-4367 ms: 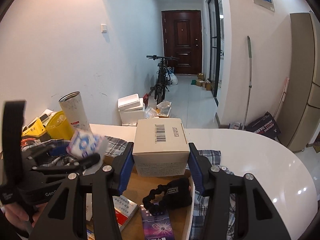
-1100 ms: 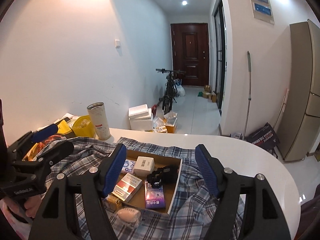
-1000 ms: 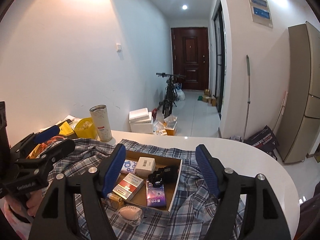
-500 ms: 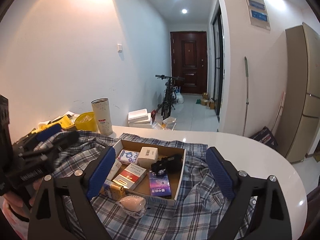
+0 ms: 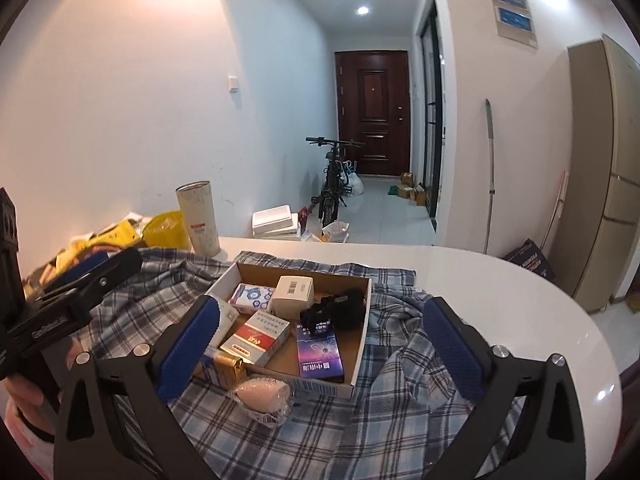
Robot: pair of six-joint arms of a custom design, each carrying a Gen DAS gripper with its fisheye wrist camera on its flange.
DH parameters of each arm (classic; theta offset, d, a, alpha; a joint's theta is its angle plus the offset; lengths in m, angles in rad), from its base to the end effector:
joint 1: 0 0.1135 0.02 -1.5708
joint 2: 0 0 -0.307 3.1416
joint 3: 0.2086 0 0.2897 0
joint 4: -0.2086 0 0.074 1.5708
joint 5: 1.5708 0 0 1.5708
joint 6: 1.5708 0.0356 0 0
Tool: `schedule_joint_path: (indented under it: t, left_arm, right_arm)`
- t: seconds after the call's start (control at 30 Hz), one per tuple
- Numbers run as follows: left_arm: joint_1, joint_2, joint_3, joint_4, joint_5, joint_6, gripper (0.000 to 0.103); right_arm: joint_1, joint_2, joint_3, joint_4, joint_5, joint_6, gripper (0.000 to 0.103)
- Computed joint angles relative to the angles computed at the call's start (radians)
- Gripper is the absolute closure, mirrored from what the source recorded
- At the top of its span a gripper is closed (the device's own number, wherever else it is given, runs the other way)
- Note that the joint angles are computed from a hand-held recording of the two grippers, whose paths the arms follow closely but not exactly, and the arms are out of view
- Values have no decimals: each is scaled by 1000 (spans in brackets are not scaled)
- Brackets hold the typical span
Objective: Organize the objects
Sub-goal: 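Raise both grippers away from the cardboard box, then move the right gripper to the plastic-wrapped pink round item and grasp it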
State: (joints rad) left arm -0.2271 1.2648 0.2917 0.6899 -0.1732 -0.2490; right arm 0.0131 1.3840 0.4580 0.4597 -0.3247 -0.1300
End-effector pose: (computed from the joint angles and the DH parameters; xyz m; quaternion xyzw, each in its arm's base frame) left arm 0.2365 -0.0484 0.1752 -0.0606 0.7962 -0.0738 0.5974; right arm 0.2773 0.0150 0.1763 -0.1446 0.8319 0.1071 0.5249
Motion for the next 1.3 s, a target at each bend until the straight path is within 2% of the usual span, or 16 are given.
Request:
schedule_joint_path:
  t: [0.1, 0.23, 0.37, 0.47, 0.63, 0.8, 0.93, 1.13, 1.3]
  left_arm:
    - [-2, -11, -7, 2, 16, 6, 0]
    - [-17, 1, 0, -3, -28, 29, 0]
    - [14, 35, 43, -83, 5, 8, 0]
    - [36, 69, 75, -139, 32, -8, 0]
    - [34, 125, 128, -233, 7, -11, 0]
    - [18, 143, 133, -234, -16, -2, 0]
    - [19, 145, 135, -238, -42, -20, 0]
    - [40, 151, 143, -252, -8, -26, 0]
    - [42, 159, 146, -254, -17, -30, 0]
  right_arm:
    - [15, -7, 1, -26, 13, -1, 1]
    - [58, 31, 3, -24, 62, 14, 1]
    - [98, 113, 13, -1, 118, 48, 1]
    - [114, 195, 61, -53, 110, 64, 1]
    - [149, 304, 135, -124, 147, 80, 3]
    - [147, 393, 189, -174, 78, 82, 12]
    - [158, 445, 215, -187, 77, 79, 14]
    - [150, 512, 259, -227, 27, 77, 20]
    - [145, 524, 261, -230, -23, 69, 26]
